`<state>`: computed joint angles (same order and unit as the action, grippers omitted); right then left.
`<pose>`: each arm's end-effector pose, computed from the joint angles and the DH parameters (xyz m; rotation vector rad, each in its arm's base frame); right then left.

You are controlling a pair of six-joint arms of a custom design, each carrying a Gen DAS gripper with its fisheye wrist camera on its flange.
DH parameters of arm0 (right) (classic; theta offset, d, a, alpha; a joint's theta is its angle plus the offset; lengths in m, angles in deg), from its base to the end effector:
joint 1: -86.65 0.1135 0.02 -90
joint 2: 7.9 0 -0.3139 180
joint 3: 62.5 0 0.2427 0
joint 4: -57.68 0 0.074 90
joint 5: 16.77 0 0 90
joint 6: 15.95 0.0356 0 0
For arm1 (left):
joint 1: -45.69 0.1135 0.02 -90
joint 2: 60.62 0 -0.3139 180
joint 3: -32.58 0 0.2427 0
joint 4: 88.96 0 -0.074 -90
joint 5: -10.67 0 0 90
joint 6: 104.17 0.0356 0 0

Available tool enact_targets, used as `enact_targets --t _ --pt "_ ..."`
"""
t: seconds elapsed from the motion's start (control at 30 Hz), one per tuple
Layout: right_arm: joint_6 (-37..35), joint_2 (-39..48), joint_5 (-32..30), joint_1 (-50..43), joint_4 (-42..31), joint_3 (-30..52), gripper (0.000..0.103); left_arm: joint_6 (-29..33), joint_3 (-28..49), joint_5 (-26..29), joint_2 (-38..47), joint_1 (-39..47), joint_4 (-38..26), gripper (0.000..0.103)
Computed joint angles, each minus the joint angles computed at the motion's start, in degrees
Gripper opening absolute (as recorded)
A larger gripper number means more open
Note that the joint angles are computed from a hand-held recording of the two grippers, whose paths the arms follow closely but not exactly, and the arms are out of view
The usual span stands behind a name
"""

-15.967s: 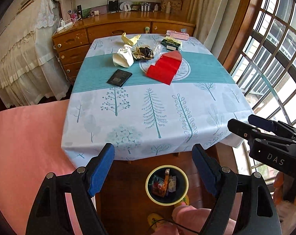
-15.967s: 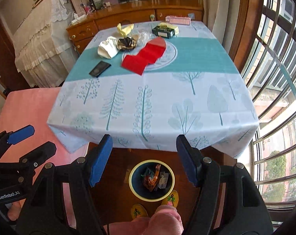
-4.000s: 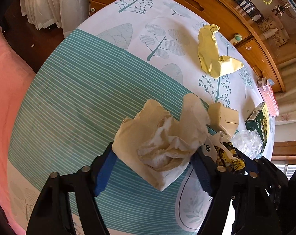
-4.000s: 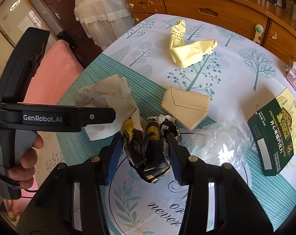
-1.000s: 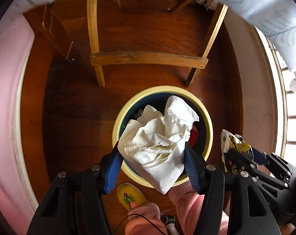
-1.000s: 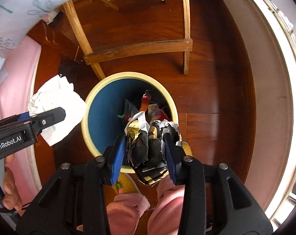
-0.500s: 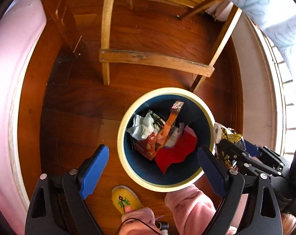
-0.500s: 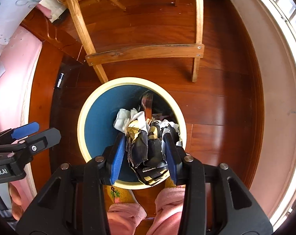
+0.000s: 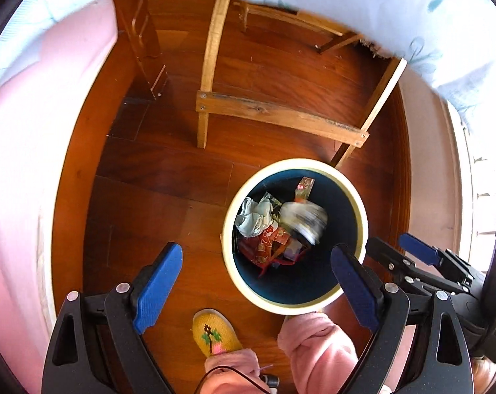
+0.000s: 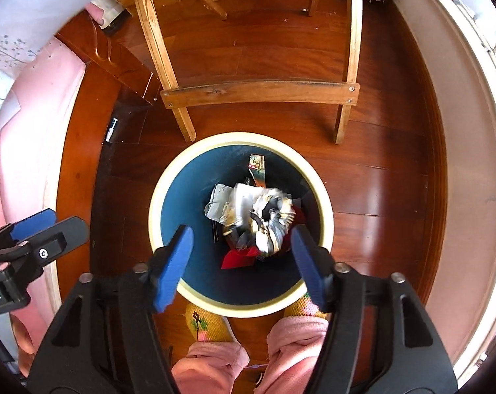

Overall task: Collect trash
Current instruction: 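Open both tools to drop the tissue and wrapper into the bin, then move both tools back over the table toward the remaining trash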

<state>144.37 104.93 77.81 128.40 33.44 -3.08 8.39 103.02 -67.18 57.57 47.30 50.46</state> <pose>0.2331 0.2042 0.1010 0.7399 2.8543 0.1987 0.3347 0.0019 0.1018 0.5598 3.0016 -0.3084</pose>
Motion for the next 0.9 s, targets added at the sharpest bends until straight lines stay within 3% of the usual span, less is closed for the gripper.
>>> enact_targets --t 0.2,0.37,0.63,0.9 --pt "0.1 -6.7 1.6 1.7 -14.2 6.3 0.062 -0.1 4.0 1.8 -8.0 1.3 -10.1 0.093" --pt "0.5 -12.0 3.3 3.4 -29.0 15.6 0.063 0.5 11.0 4.2 -14.7 2.6 -22.2 0.093" --pt "1.4 -14.3 6.1 6.9 -53.1 37.2 0.063 3.9 26.9 8.1 -21.2 5.8 -42.5 0.093" --pt "5.3 -11.0 9.7 11.1 -75.7 62.7 0.063 8.9 46.7 10.4 -21.6 9.2 -59.7 0.093"
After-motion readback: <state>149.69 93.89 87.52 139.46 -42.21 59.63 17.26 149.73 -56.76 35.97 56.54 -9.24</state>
